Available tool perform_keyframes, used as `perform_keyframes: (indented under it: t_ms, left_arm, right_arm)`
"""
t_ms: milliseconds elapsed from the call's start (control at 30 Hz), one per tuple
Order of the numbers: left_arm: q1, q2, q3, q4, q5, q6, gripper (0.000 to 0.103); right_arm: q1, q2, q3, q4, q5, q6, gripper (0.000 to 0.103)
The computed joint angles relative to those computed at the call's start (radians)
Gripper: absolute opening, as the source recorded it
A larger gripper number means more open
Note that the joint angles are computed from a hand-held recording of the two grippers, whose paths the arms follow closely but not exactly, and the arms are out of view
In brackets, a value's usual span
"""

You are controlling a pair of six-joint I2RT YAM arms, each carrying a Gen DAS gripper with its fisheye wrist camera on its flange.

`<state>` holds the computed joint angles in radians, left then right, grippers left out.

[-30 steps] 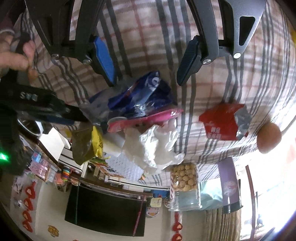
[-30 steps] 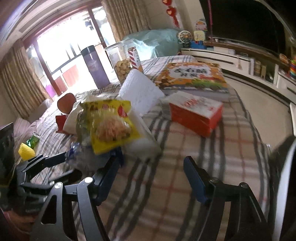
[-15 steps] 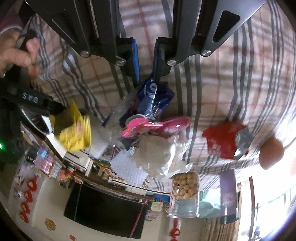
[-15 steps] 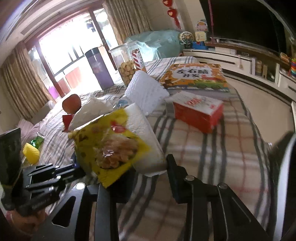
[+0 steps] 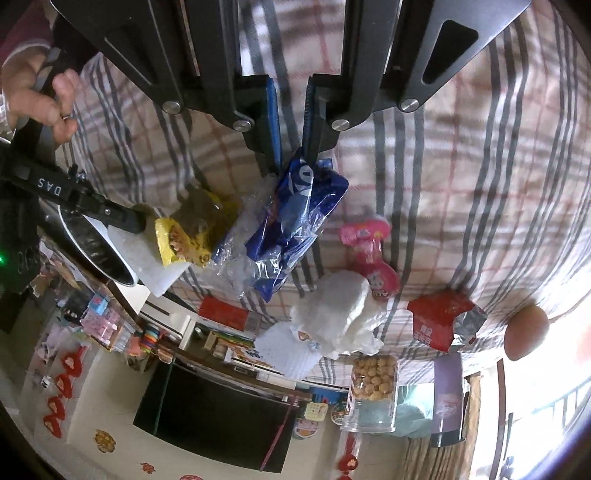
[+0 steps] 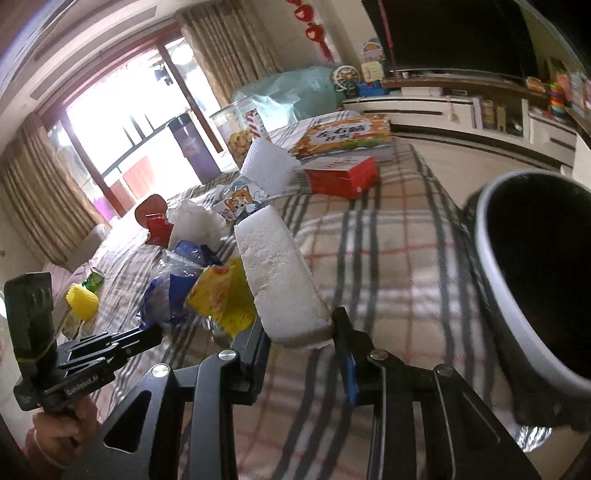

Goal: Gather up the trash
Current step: 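Grasp the blue plastic bag with the left tool while the right tool grasps the white foam block, then carry the blue bag and foam block over the trash bin with both tools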

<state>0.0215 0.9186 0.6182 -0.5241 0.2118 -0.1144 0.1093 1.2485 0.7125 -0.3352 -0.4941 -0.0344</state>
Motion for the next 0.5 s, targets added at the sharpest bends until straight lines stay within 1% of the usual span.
perform_keyframes:
  t_ms: [133,300,500]
  left_arm:
    - [-0.030,-0.059,0.008,-0.042,-0.020,-0.019,0.009]
    - [-0.097,-0.110,0.019,-0.074,-0.057,-0.048,0.009]
    - [-0.218,-0.095,0.046,-0.073,-0.111,-0.093,0.009]
  right_arm:
    - [-0.066,-0.064,-0.031,-0.038,-0.055,-0.026,0.033]
    - [-0.126,-0.115,-0.041,-0.072,-0.085,-0.043,0.033]
    - [-0.206,-0.161,-0.046,-0.122,-0.127,-0.082,0.033]
